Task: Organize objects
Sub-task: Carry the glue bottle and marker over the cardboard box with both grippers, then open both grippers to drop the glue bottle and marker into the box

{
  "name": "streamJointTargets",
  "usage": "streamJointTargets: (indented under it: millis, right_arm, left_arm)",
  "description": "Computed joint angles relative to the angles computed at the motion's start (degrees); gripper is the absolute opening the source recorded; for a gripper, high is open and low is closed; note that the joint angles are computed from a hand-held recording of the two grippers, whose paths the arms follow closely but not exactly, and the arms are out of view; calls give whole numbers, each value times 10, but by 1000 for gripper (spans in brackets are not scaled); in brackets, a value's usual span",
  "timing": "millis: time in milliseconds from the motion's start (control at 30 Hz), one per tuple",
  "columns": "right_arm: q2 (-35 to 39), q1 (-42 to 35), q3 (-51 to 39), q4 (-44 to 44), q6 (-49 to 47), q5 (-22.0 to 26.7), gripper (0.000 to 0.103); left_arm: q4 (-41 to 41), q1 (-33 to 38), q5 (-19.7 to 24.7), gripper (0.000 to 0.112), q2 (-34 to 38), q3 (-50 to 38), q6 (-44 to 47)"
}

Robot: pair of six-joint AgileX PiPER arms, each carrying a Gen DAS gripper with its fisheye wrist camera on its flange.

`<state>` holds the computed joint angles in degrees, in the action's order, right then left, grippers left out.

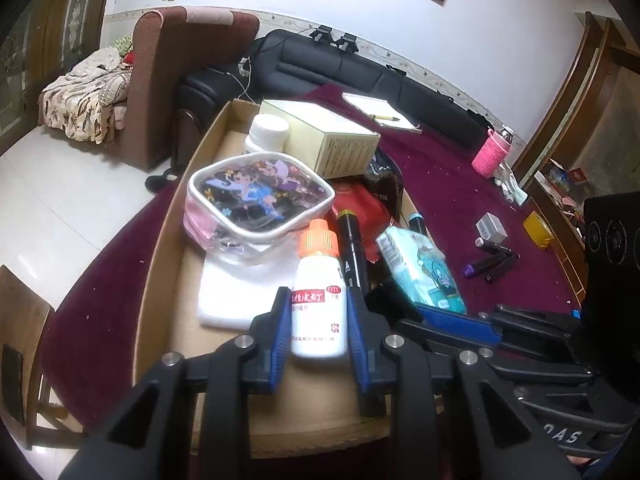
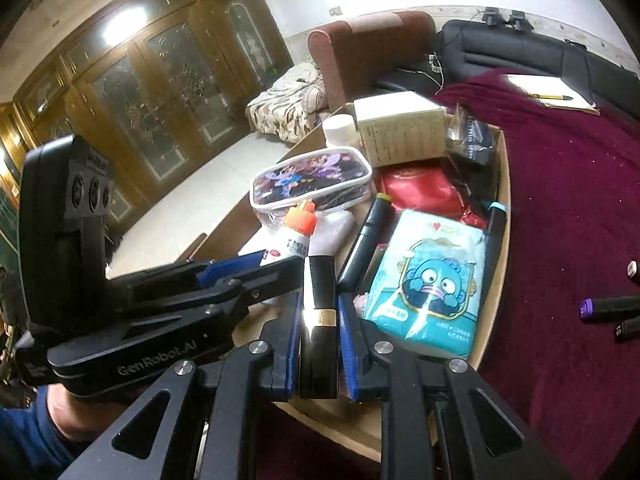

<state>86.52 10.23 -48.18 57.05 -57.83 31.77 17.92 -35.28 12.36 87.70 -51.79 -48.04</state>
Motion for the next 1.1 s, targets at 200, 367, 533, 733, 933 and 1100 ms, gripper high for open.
streamJointTargets:
  millis: [200,367,533,733,933,1100]
  right_arm:
    - [-16,6,8,-5,-7,-7,21]
    - [-32,-33,12,28,-35,26,23]
    - [-41,-92,12,56,-59,80,24]
    - [-52,-157,14,75,-82,130,24]
    - [-45,-236,5,88,-98,195,31]
    - [-40,-320,-12,89,-112,249,31]
  left_arm:
    - [-66,14,-2,27,-8,5,73]
    - [-96,18,2,36,-12,3,103]
    - [-53,7,18,39,-15,-9,62]
    - [12,-19,36,40,-11,-30,-1]
    - [42,-43,64,40,-1,-59,-22]
    - [75,-69,92,41,13,-93,-44]
